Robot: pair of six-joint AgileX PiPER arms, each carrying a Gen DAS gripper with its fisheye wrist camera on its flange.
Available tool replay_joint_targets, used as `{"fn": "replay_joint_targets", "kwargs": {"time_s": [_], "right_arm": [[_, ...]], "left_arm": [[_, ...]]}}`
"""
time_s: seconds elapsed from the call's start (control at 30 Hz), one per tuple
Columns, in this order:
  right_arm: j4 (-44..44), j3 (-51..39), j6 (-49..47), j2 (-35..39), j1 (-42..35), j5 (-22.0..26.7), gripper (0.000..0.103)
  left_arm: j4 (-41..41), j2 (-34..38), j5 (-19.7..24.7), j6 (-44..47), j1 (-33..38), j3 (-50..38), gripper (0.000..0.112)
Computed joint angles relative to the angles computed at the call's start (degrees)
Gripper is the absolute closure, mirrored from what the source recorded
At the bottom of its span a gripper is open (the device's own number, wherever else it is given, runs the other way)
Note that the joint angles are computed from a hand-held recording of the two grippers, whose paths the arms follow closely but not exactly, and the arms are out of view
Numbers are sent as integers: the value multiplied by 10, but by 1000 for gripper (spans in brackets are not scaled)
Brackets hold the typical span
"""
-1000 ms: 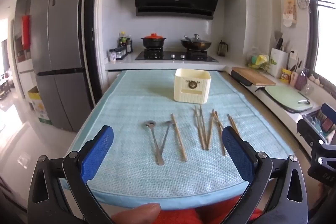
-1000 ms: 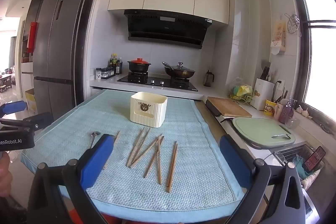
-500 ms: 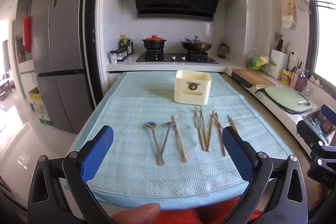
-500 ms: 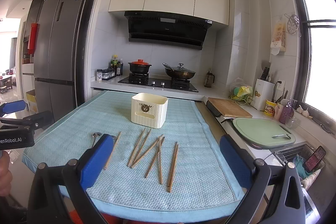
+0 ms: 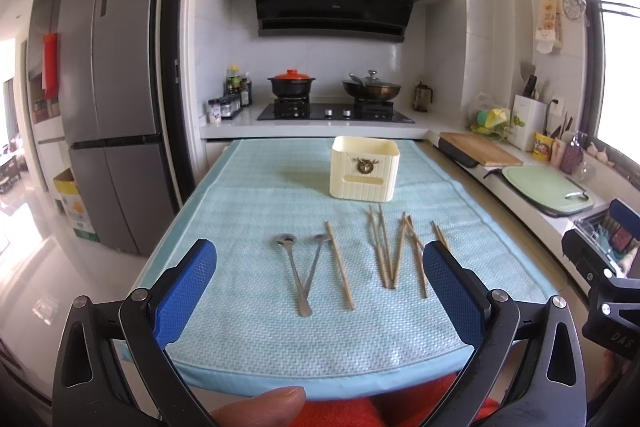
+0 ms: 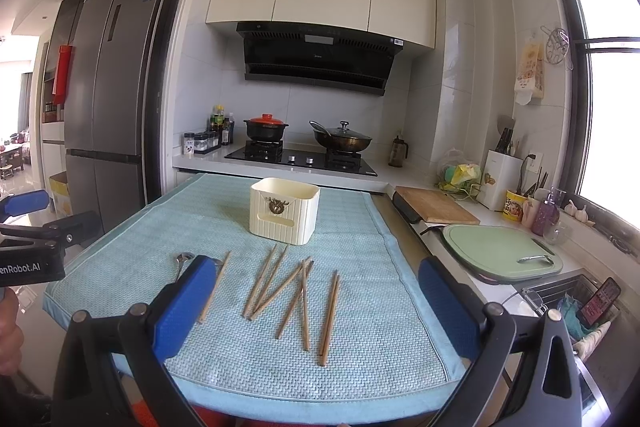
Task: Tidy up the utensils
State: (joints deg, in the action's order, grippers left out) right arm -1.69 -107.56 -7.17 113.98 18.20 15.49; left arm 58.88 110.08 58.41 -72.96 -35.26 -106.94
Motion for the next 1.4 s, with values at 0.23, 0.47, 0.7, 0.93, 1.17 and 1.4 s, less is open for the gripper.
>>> {"fn": "replay_joint_targets", "kwargs": {"time_s": [0.23,0.47,0.7,0.93,1.17,1.4], "right_arm": [[17,12,-14,-3,-5,-11,0],[21,15,-14,-4,-5,-14,0],[23,17,-15,-5,-6,-15,0],[37,21,-28,-6,-9,-18,0],[42,20,-36,-3,-10,-18,0],[50,7,-42,5,-10,-10,0]], "left_arm": [[0,2,-2,3,0,-2,9],[3,0,-5,0,0,6,10],[7,2,-2,2,-1,5,9],[3,5,-7,0,2,5,9],[-6,4,-15,-6,7,12,10],[-18,9,-20,1,13,10,10]]}}
